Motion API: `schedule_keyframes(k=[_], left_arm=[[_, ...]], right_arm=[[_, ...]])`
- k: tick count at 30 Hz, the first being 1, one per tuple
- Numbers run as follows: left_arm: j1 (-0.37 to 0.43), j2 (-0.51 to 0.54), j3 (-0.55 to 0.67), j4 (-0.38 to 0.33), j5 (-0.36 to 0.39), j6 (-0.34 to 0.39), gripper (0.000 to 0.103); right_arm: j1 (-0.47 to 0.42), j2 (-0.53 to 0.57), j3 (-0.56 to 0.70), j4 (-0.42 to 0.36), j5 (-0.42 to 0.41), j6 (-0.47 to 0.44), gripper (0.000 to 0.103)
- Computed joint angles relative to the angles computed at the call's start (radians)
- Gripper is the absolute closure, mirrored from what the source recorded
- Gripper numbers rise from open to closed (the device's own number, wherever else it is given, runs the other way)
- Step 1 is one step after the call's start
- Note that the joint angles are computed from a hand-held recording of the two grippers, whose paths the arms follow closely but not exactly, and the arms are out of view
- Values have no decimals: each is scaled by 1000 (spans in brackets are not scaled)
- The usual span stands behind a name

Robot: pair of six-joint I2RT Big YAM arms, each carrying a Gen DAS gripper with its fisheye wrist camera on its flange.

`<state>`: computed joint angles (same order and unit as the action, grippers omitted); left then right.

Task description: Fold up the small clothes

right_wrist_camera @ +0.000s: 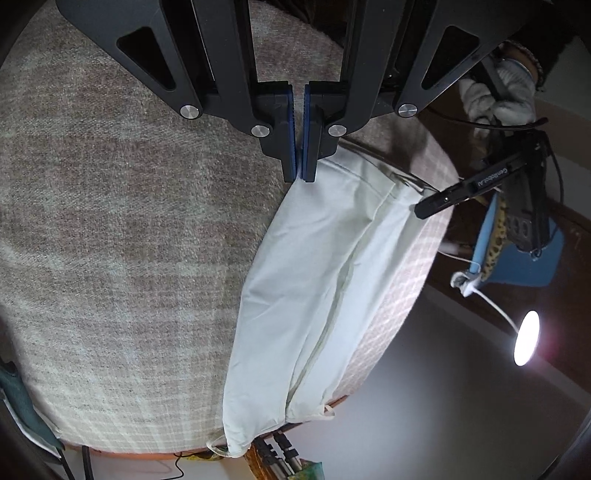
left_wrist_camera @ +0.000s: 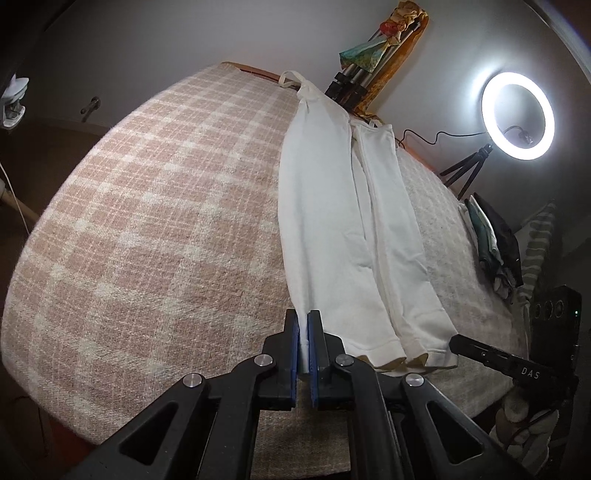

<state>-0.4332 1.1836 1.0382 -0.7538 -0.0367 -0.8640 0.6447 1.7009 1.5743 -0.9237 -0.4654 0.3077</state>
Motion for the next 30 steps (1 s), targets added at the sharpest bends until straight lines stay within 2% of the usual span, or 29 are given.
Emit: schedule_keyframes(k=[4, 11, 19, 30], left_arm=[[18, 20, 29, -6, 31, 4, 101], [58, 74, 110, -10, 63, 35, 101], [132, 200, 254, -15, 81, 105, 101], [186, 388, 403, -14, 68, 161, 101]], right_arm=[[-24, 2, 5, 19, -63, 32, 101], [-49, 23, 31, 73, -127, 99, 101], [-64, 117, 179, 80, -112, 137, 101], [-87, 315, 439, -7, -50, 175, 101]])
